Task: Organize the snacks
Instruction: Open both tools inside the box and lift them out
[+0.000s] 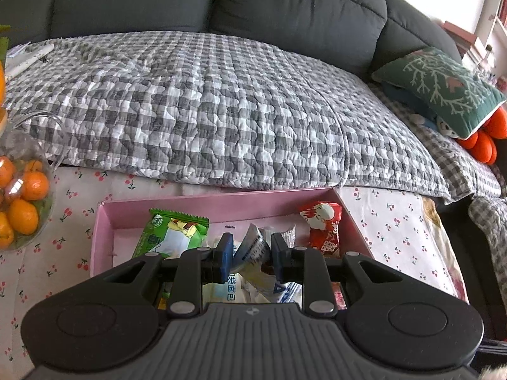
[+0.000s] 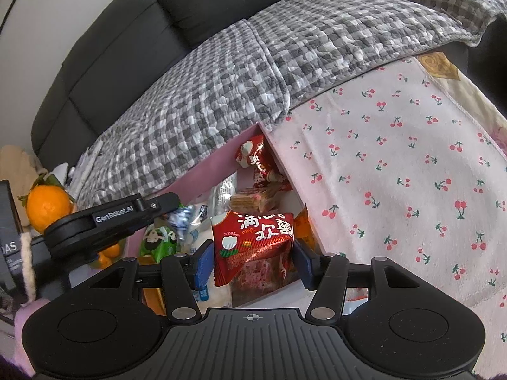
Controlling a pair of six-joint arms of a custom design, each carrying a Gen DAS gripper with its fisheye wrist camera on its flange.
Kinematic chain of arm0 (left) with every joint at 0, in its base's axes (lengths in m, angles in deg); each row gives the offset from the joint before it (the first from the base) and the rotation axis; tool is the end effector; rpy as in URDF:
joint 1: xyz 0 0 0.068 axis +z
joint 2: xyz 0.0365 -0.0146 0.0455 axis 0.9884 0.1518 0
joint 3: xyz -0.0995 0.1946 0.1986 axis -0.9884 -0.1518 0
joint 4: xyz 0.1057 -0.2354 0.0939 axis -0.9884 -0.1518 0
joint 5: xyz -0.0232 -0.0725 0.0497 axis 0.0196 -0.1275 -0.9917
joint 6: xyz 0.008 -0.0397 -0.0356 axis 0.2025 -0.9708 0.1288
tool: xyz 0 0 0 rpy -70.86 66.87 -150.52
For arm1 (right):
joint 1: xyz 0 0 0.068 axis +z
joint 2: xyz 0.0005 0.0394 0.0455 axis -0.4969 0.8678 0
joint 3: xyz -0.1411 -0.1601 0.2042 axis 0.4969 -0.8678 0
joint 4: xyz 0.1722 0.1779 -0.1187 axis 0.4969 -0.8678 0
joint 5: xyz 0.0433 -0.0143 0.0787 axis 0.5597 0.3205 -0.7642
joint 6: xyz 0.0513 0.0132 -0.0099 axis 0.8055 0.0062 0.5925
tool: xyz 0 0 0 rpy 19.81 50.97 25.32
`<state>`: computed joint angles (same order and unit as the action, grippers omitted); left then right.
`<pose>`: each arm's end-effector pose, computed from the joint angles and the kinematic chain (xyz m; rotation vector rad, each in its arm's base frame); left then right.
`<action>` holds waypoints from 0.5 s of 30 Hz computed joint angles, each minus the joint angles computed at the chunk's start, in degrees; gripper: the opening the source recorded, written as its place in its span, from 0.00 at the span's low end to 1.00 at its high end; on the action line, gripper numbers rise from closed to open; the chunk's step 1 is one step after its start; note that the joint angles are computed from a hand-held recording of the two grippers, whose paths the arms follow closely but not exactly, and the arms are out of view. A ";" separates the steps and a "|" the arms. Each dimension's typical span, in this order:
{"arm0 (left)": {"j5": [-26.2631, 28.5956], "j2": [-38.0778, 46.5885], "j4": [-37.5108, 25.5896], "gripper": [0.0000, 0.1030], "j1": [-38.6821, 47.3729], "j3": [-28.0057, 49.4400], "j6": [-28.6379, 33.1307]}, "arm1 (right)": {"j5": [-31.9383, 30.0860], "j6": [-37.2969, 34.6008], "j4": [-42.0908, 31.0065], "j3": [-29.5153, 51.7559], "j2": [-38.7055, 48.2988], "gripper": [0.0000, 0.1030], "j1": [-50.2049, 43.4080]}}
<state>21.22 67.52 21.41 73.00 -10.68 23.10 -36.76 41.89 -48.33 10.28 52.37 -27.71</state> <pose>0.3320 -0.0596 0.0750 0.3491 2.3970 -0.4393 0.2243 0.0165 0.0671 0.6882 2.4133 0.5947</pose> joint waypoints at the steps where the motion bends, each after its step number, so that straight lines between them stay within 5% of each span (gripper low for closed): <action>1: -0.31 0.10 0.03 0.28 -0.12 0.06 0.29 | 0.03 0.12 0.04 0.05 0.03 0.63 0.09; 5: -1.78 0.04 1.05 0.50 -0.48 -0.44 1.01 | -0.08 0.65 0.54 -0.29 -0.49 0.71 0.09; 15: -2.49 -1.64 -0.97 0.69 -0.35 -1.06 2.86 | 0.75 1.46 -0.26 -0.51 -1.65 0.79 0.74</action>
<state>18.74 65.88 20.45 72.65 -11.74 25.96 -36.01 43.35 -48.59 9.77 50.72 -26.97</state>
